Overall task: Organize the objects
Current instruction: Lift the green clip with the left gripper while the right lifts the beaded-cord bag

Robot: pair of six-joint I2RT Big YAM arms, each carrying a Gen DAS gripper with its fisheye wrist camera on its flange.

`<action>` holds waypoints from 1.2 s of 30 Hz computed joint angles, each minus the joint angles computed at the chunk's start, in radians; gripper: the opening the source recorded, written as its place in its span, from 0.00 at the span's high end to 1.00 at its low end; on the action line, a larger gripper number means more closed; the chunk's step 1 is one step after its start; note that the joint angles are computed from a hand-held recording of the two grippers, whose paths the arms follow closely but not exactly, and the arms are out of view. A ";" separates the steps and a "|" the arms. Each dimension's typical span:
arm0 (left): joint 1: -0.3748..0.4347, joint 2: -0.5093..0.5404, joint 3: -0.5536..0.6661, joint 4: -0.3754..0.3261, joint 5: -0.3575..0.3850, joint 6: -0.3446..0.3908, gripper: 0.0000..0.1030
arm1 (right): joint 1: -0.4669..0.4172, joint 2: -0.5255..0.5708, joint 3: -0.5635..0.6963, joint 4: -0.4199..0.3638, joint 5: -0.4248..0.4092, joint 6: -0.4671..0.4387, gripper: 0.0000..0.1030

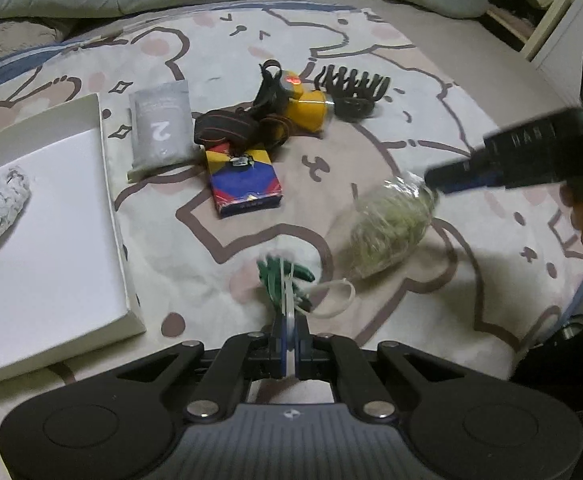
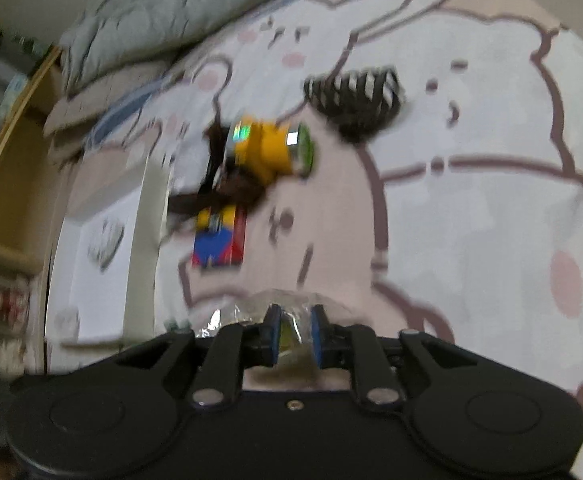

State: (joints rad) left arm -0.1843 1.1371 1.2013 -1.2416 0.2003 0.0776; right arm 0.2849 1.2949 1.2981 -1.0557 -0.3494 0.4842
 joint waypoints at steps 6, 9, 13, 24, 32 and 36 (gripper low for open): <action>0.015 0.034 0.019 0.041 -0.042 -0.026 0.95 | 0.029 0.033 0.036 0.066 0.137 -0.045 0.71; 0.030 0.050 0.032 0.044 -0.048 -0.025 0.95 | 0.038 0.040 0.051 0.063 0.139 -0.123 0.70; 0.047 0.066 0.039 0.051 -0.049 -0.029 0.90 | 0.051 0.049 0.063 0.042 0.153 -0.187 0.70; 0.018 0.093 0.020 0.063 -0.081 0.012 0.47 | 0.090 0.055 0.065 0.114 0.164 -0.508 0.25; -0.007 0.083 -0.039 0.168 -0.096 0.164 0.24 | 0.083 0.127 0.110 0.095 0.108 -0.570 0.25; 0.006 0.090 -0.052 0.199 -0.052 0.247 0.16 | 0.083 0.180 0.140 0.095 0.085 -0.489 0.25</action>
State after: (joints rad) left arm -0.1786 1.2276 1.1495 -1.0424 0.1488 0.3249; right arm 0.3678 1.4746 1.4386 -0.9607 -0.2646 -0.0051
